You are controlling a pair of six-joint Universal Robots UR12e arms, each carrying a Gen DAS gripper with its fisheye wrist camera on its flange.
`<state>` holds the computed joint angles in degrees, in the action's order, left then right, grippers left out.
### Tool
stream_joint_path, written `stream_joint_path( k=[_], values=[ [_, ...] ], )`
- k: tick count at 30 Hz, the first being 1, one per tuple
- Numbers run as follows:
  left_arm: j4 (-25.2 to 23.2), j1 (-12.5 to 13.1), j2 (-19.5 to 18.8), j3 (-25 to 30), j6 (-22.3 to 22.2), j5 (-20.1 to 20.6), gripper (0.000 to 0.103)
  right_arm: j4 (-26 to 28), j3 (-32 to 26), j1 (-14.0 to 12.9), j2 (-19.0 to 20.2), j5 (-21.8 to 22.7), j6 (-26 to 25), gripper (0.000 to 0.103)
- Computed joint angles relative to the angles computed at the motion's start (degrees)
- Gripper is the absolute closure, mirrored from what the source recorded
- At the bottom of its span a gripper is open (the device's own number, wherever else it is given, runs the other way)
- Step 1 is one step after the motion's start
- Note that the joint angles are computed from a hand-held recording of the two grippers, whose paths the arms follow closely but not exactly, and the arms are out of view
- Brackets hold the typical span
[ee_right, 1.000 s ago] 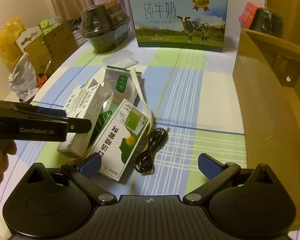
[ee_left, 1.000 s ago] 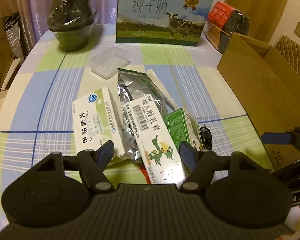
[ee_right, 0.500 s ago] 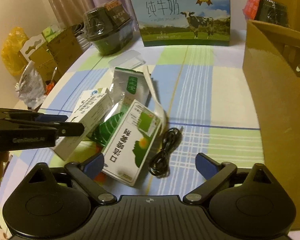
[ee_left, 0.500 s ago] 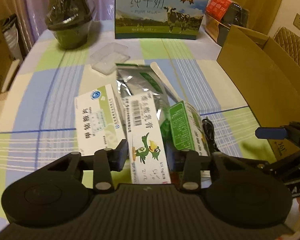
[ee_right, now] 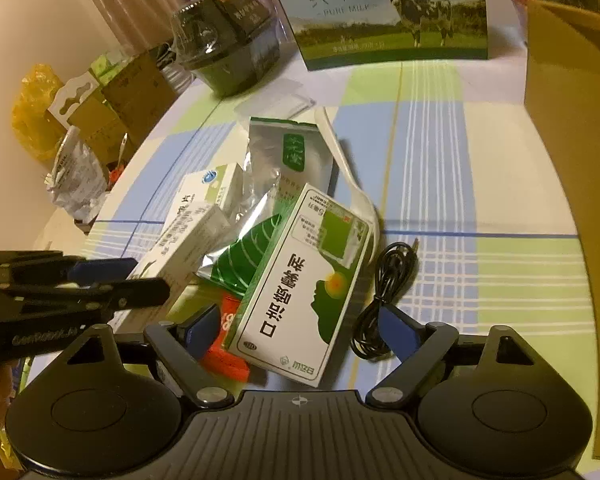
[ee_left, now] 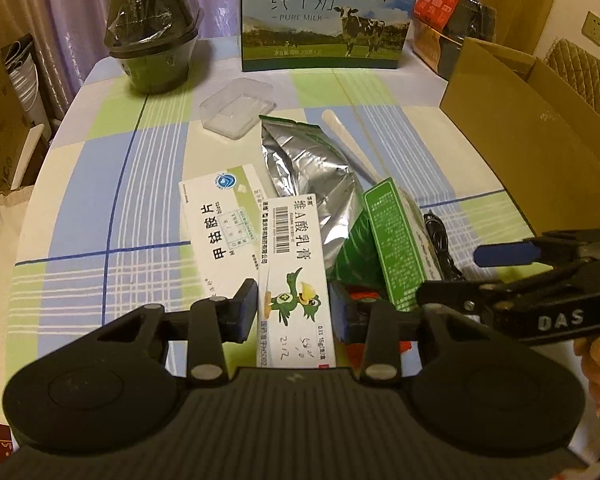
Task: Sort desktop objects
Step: 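Grasp the white medicine box with the left gripper while the right gripper grasps the green-white box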
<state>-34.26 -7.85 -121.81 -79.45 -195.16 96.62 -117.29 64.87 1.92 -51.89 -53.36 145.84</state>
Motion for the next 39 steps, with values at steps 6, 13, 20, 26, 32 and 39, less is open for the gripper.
stream_joint_path(
  k=[6, 13, 20, 26, 32, 39],
  values=[
    [0.3, 0.2, 0.3, -0.9, 0.4, -0.7, 0.070, 2.6, -1.5, 0.3, 1.0, -0.4, 0.2, 0.034],
    [-0.4, -0.1, 0.2, -0.8, 1.8, -0.3, 0.070, 0.3, 0.6, 0.2, -0.7, -3.1, -3.9, 0.045],
    [-1.2, -1.0, 1.4, -2.3, 0.3, -0.3, 0.070, 1.4, 5.0, -1.0, -4.5, -5.2, -12.3, 0.048],
    [-0.9, -2.4, 4.0, -5.9, -0.7, 0.1, 0.070, -1.4, 11.5, -2.5, -8.9, -6.5, -16.8, 0.049],
    [-0.5, -4.4, 6.3, -9.9, -1.3, -0.4, 0.070, -0.1, 15.5, -3.4, -11.6, -8.0, -20.9, 0.049],
    [-0.3, -5.9, 6.8, -11.3, 0.6, 0.6, 0.070, -0.1, 15.2, -3.8, -11.2, -7.7, -19.1, 0.038]
  ],
)
